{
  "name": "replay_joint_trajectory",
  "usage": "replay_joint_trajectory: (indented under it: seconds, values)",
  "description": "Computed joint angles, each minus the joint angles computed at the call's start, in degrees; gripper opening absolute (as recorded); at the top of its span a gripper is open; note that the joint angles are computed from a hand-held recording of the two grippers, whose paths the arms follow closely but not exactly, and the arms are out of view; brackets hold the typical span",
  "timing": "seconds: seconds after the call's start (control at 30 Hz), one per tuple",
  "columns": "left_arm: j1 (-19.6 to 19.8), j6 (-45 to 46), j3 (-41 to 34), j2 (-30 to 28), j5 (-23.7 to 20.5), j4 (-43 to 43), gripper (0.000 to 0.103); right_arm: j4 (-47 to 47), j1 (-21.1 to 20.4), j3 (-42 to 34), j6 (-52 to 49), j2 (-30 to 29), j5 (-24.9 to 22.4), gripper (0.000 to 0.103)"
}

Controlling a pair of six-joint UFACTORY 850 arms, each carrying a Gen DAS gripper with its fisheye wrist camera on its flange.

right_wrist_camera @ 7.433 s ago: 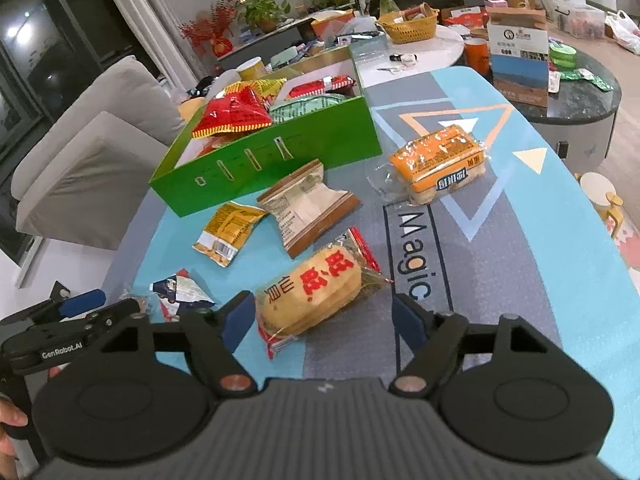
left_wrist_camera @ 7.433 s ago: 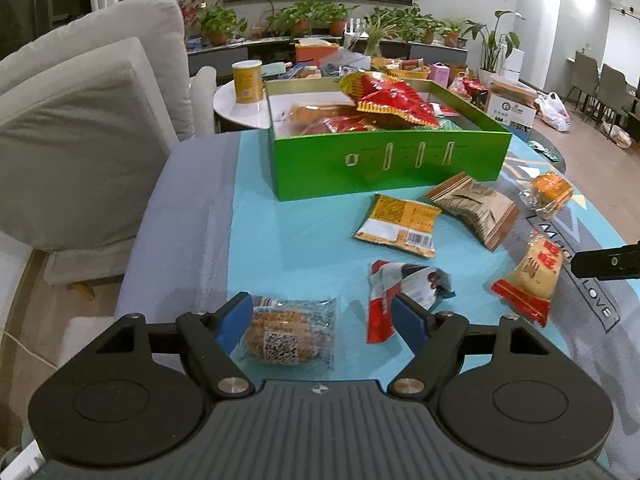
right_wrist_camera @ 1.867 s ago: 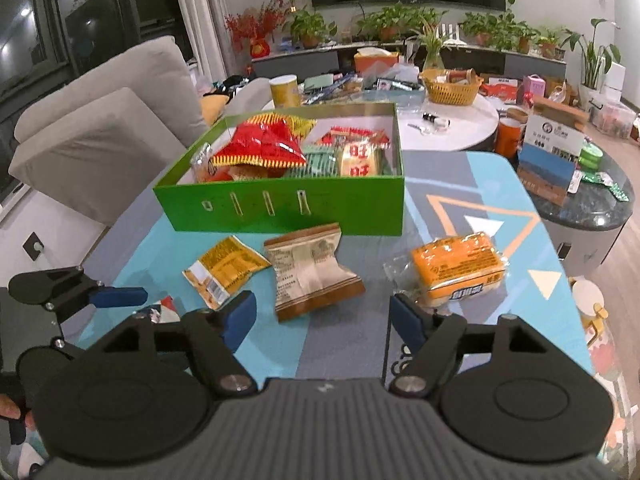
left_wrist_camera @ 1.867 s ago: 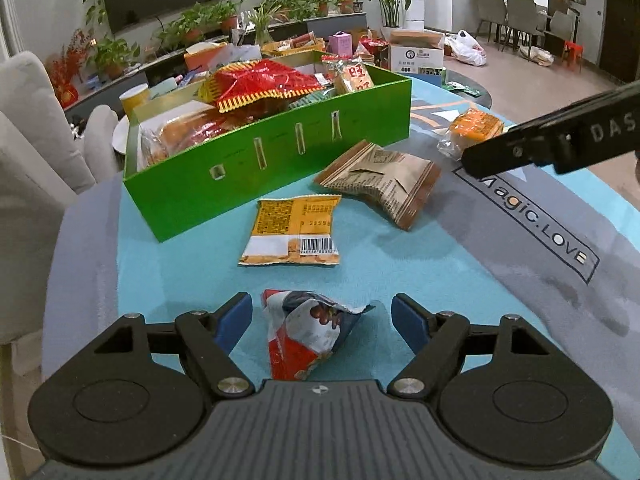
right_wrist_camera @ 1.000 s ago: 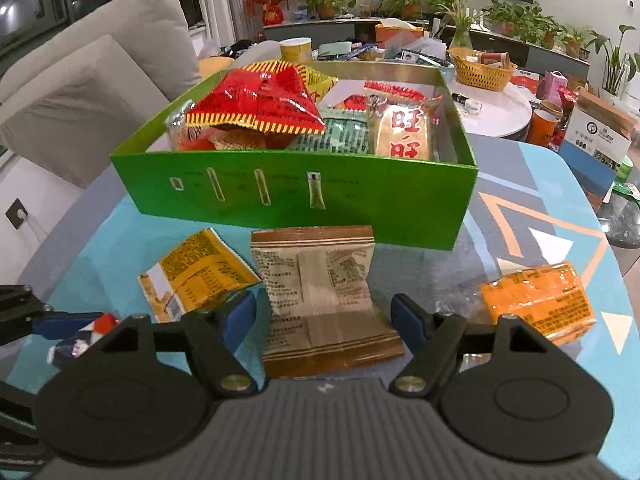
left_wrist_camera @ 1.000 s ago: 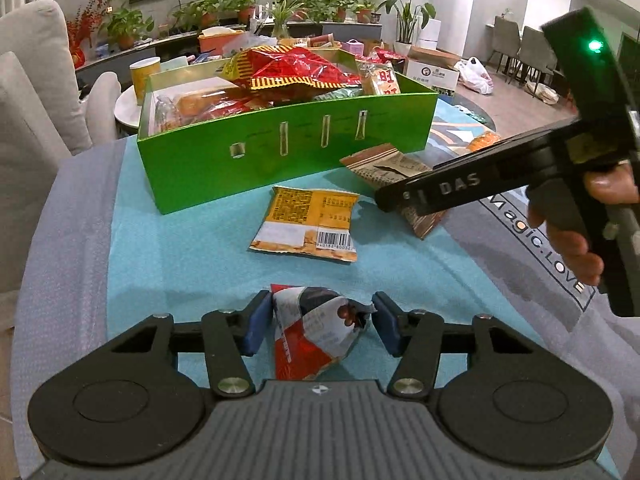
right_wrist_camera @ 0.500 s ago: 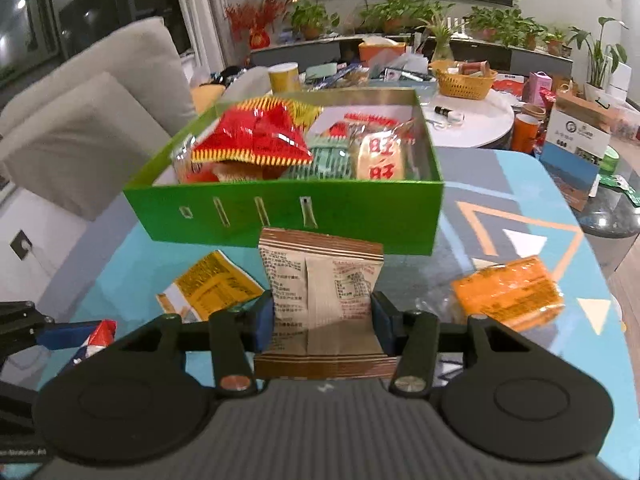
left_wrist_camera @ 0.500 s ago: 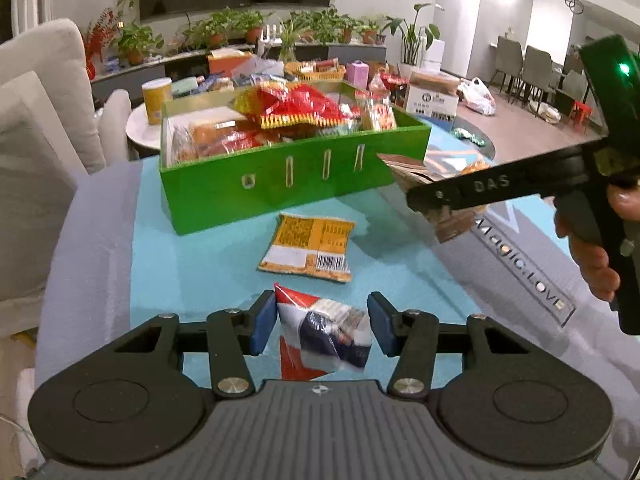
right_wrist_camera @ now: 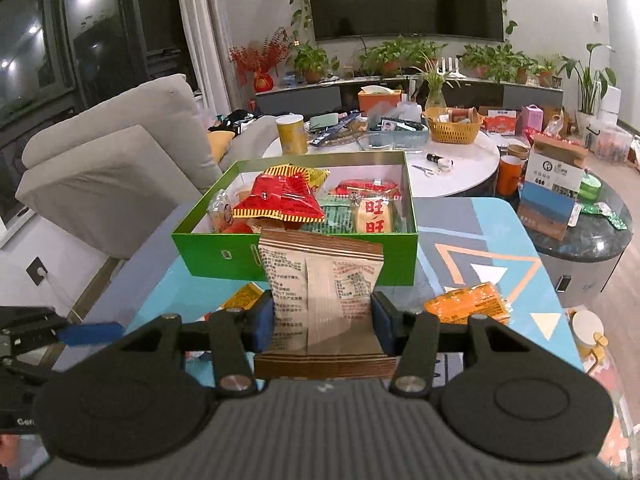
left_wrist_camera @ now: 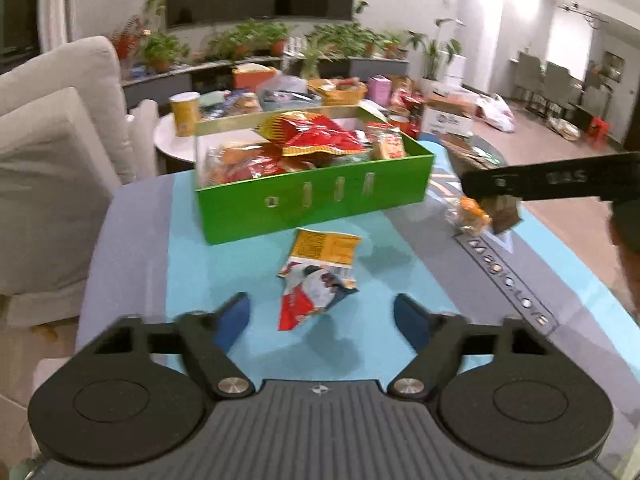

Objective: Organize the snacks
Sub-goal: 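Carry the brown paper bag and red-white wrapper over the green box with both tools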

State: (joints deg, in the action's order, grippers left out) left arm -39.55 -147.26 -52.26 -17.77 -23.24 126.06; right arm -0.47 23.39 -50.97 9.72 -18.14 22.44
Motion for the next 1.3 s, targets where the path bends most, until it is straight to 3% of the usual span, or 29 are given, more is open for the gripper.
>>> replay_joint_trajectory:
  seconds: [0.23,0.43,0.47,0.5,0.53,0.6,0.7,0.9,1.13,1.3]
  values:
    - [0.79,17.55,-7.18,-7.55,1.3,-12.63,0.079,-4.52,-0.68,-0.58,4.46,-1.29,0.01,0.052]
    - [2.55,14.13,-11.75,-12.13,4.59,-10.55,0.078,-7.03,-1.33,-1.6,7.28,-3.08,-0.01,0.052]
    - [2.76,14.36,-12.35,-12.79,5.11,-10.99,0.074,-6.95,-1.36,-1.48,7.36,-3.14,0.04,0.052]
    - [3.0,14.07,-12.82,-13.31,5.73,-10.95,0.055,-7.09,-1.48,-1.56,7.59,-3.34,0.02,0.052]
    - [3.01,14.09,-13.05,-13.65,5.8,-11.79,0.046,-7.17,-1.53,-1.57,7.74,-3.5,0.03,0.052]
    - [2.88,10.5,-12.16,-13.1,4.6,-9.27,0.037,-7.02,-1.5,-1.45,7.83,-3.55,-0.09,0.052]
    - [3.27,0.18,-9.93,-10.95,6.01,0.74,0.036,-6.45,-1.51,-0.96,7.33,-3.06,-0.05,0.052]
    - [1.66,-3.12,-5.63,-5.04,2.32,4.74,0.036,-4.6,-1.04,0.72,5.98,-0.39,0.88,0.052]
    - [0.98,4.53,-6.17,-1.08,-1.85,-2.07,0.037,-1.41,0.09,0.58,2.66,2.07,1.53,0.052]
    - [1.84,11.06,-10.1,-1.42,-1.63,-7.67,0.037,-2.26,-0.14,-3.38,3.71,1.54,-0.71,0.052]
